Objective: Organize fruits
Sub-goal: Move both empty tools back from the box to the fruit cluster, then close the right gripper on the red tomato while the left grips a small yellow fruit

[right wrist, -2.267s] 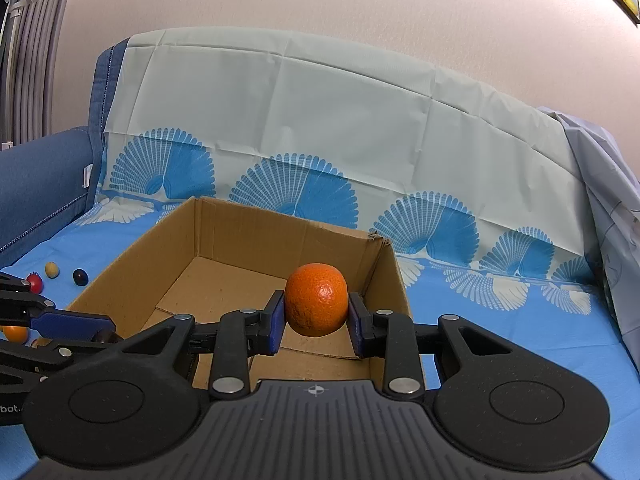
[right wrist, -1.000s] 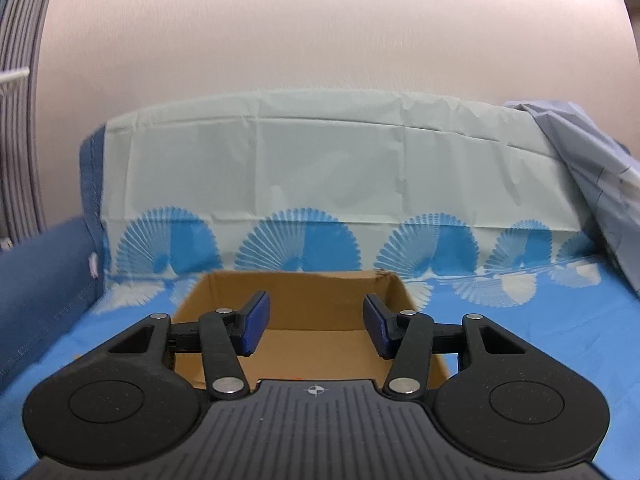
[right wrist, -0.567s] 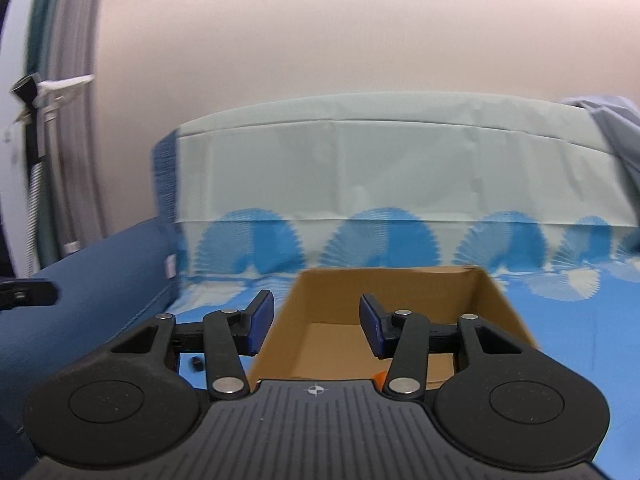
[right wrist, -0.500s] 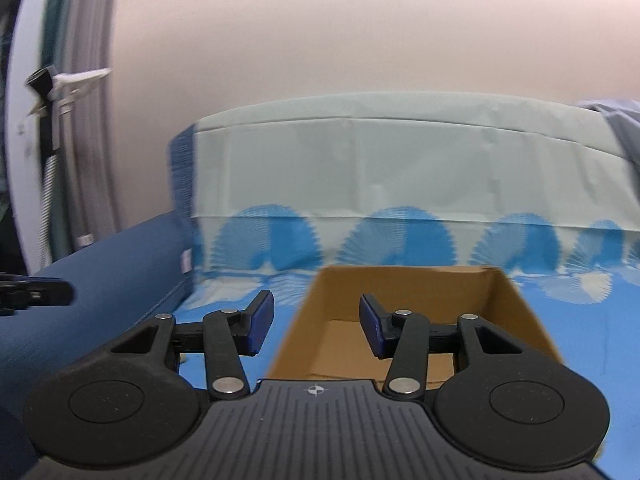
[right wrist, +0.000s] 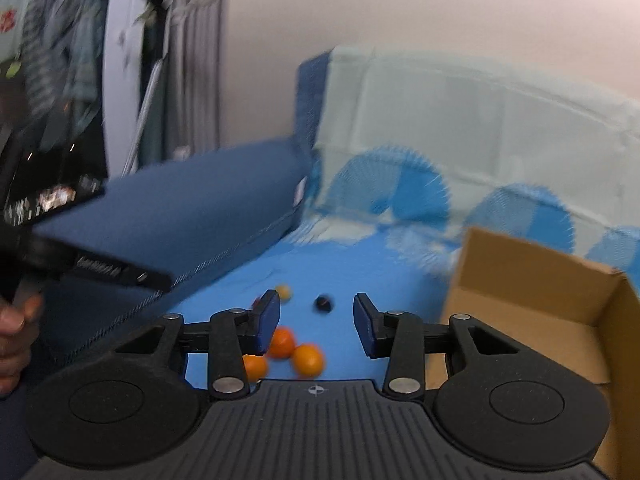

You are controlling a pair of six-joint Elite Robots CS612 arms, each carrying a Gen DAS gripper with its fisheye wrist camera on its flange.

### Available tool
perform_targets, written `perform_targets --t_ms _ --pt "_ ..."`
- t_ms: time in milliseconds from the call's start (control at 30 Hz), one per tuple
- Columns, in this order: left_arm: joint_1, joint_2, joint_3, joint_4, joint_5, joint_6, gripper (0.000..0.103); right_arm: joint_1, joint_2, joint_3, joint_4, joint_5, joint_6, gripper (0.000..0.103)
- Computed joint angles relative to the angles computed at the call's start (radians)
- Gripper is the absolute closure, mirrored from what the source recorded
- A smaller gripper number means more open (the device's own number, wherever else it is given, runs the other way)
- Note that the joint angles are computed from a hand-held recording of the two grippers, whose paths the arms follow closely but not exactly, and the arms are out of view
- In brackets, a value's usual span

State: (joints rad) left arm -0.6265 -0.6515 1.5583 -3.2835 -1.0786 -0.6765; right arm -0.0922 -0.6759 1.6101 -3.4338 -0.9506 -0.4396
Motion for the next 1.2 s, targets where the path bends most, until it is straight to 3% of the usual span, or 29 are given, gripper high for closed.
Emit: perform_targets --t_ms 167,333,533,667,800,867,967,1100,1200 --pt "0.004 0.015 -0.041 0.076 -0.031 0.045 0.084 0.038 0.013 -0.026 0.132 -0.062 -0.09 0.061" --pt "0.018 0.025 -0.07 0.151 -0.073 0.013 0.084 0.078 0.037 -0.052 0.188 -0.166 -0.158 0.055" --pt "0.025 0.029 -0.075 0.15 -0.081 0.0 0.084 0.106 0.073 -0.098 0.228 -0.291 -0.127 0.049" --pt "0.029 0.029 -0.077 0.159 -0.091 -0.012 0.084 0.113 0.092 -0.127 0.275 -0.337 -0.11 0.048" --pt "0.033 0.031 -0.084 0.181 -0.107 -0.022 0.083 0.115 0.103 -0.145 0.319 -0.336 -0.104 0.052" --pt "0.038 0.032 -0.086 0.187 -0.123 -0.036 0.083 0.115 0.104 -0.147 0.332 -0.319 -0.116 0.068" --pt "0.05 0.034 -0.095 0.214 -0.156 -0.078 0.083 0.116 0.103 -0.138 0.311 -0.312 -0.149 0.069" --pt "0.067 0.046 -0.125 0.265 -0.24 -0.07 0.082 0.112 0.087 -0.12 0.316 -0.286 -0.15 0.069" --pt "0.069 0.057 -0.144 0.282 -0.242 -0.069 0.08 0.109 0.066 -0.098 0.334 -0.29 -0.154 0.069"
